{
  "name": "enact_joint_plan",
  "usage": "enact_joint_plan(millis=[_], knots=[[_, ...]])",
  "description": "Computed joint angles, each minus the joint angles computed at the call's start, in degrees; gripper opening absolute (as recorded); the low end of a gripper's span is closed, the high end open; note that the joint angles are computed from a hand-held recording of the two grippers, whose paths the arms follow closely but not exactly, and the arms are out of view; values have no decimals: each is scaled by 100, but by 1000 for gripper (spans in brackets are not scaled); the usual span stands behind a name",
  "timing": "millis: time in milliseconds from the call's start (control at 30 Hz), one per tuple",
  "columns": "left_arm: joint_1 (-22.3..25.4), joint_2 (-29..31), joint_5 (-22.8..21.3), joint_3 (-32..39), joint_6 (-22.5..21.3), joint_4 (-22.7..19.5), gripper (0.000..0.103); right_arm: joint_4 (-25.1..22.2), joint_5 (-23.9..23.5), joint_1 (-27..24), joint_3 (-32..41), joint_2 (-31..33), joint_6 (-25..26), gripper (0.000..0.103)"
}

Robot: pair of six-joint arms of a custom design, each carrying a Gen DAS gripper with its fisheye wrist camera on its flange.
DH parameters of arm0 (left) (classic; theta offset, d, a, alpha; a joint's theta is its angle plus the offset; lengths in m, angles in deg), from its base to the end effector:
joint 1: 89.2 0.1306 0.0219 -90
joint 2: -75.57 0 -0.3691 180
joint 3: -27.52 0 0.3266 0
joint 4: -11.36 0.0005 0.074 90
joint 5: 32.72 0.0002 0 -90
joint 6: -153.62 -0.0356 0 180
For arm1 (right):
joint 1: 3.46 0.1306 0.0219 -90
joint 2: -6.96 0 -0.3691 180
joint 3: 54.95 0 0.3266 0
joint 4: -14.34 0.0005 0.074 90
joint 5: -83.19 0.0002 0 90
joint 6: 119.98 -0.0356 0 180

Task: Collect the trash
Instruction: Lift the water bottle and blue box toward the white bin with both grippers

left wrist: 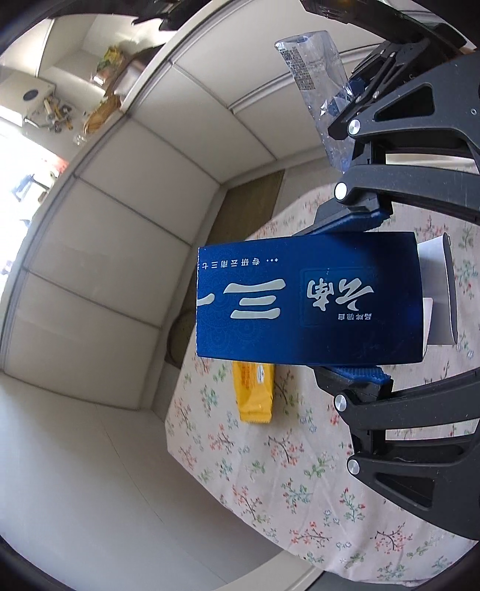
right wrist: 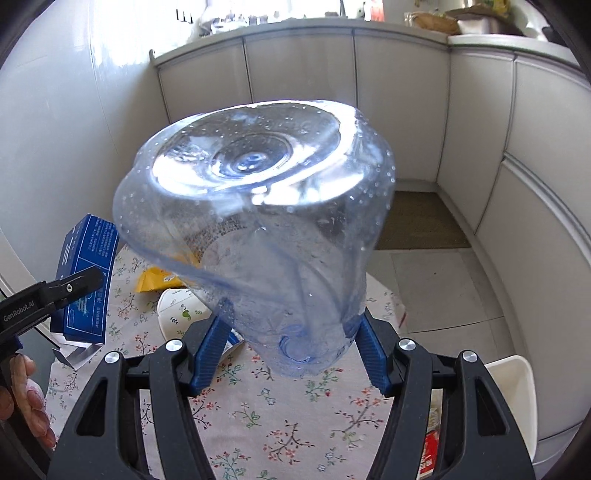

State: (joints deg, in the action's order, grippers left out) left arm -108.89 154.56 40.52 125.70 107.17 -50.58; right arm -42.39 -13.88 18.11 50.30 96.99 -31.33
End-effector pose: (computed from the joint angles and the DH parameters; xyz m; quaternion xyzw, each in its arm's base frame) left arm 0.3226 -0.1051 0.5267 -0.2445 0.8748 -0.0942 0.4076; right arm 0.3882 0.1576 0.5128 -0.1847 0.8915 0.1365 0.3905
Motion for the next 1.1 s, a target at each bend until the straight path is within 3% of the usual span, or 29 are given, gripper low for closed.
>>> enact_joint_plan(millis=[500,1100], knots=[[-575,314,-87,382,-116,204,53,124,27,-534,-319,-445,133,63],[-1243,1069,-53,990,-186,465,53,-40,-192,-1711,-457,-623,534,63]])
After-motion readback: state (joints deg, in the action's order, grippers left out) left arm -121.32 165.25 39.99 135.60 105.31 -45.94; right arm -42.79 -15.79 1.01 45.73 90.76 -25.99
